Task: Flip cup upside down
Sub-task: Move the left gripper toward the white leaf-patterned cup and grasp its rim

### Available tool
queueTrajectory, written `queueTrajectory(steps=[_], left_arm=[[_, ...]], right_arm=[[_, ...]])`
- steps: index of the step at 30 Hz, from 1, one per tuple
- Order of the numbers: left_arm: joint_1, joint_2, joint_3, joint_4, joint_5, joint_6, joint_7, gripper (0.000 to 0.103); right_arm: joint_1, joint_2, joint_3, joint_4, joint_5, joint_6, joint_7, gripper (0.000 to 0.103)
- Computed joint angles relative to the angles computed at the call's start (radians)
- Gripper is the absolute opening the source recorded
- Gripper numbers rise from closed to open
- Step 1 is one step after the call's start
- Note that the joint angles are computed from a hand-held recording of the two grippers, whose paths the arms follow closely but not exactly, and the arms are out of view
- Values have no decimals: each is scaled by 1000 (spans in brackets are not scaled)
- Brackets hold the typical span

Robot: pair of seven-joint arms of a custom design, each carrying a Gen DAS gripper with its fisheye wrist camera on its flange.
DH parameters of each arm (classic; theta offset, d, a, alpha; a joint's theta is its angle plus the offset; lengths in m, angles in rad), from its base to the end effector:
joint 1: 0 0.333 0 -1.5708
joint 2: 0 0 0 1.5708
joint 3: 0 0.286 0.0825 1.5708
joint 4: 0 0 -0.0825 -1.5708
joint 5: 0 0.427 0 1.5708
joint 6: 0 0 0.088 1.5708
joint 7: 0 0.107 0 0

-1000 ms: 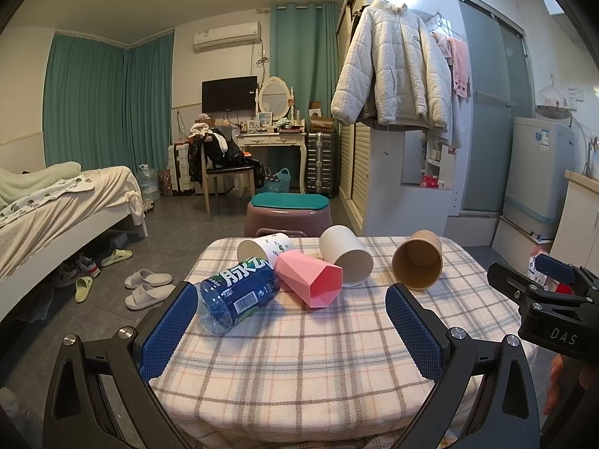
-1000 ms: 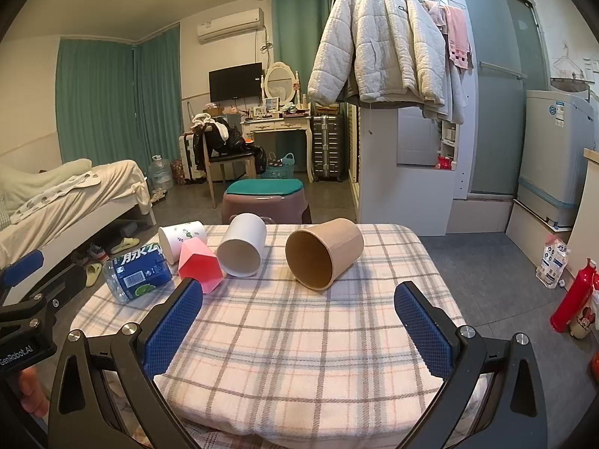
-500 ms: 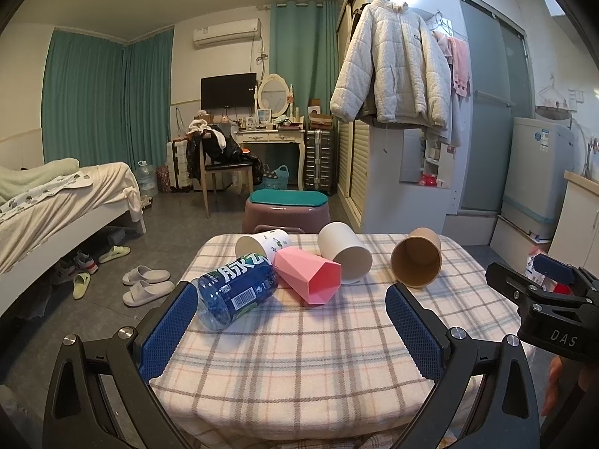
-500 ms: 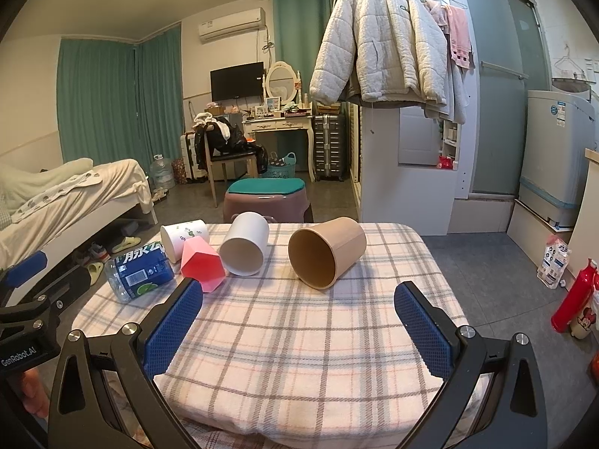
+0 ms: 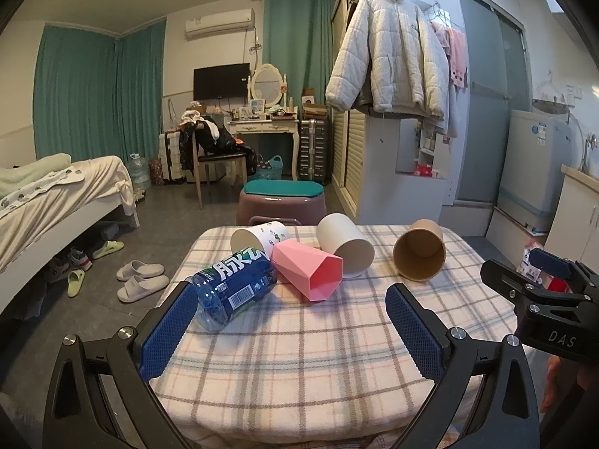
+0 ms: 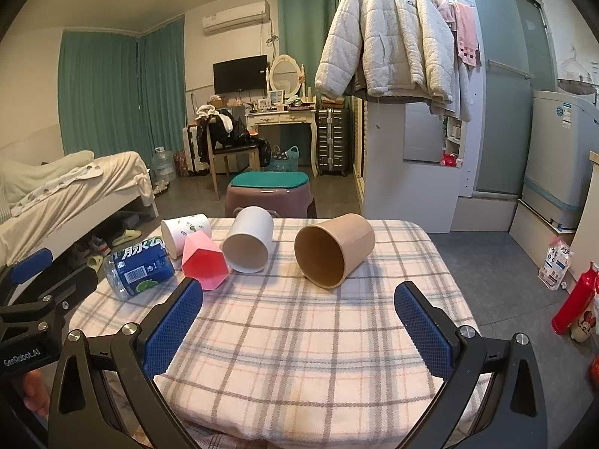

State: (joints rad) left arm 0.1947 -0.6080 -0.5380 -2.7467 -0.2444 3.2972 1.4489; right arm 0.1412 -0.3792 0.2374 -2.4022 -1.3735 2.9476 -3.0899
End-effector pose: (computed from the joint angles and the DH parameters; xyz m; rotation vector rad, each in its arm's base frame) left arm 0.4316 -0.1285 0.4608 -1.5010 1.5861 -1.0066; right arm 0.4476 0.2511 0.4641 -1.5625 1.4892 -0.8607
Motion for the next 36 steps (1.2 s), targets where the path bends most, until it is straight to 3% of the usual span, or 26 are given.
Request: queueTrajectory(steps=[3, 8, 11, 16, 21, 24, 28, 36], left_arm=[[-54, 46, 83, 24, 24, -9, 42, 103], [-180, 139, 274, 102, 55, -63, 142, 103], [-218, 197, 352, 170, 65, -101, 208, 103], [-346, 317, 520, 322, 17, -179, 399, 103], [-268, 501, 484, 534, 20, -276, 489, 103], [-206, 618, 450, 681, 135, -392, 411, 103], [-179, 730, 429, 807, 7, -481, 522, 103], [-182, 861, 435, 982, 42, -655, 476, 101]], right_arm=[[7, 44, 1, 38, 8, -11, -12, 103], [40, 142, -20, 129, 62, -30, -80, 103], [65, 210, -37, 199, 89, -43, -122, 103], [114, 318, -74, 317, 114, -64, -185, 103], [165, 418, -118, 414, 146, -72, -249, 103], [192, 456, -144, 446, 161, -75, -277, 103], [213, 509, -173, 486, 216, -75, -334, 103], [243, 583, -229, 560, 232, -54, -348, 103]])
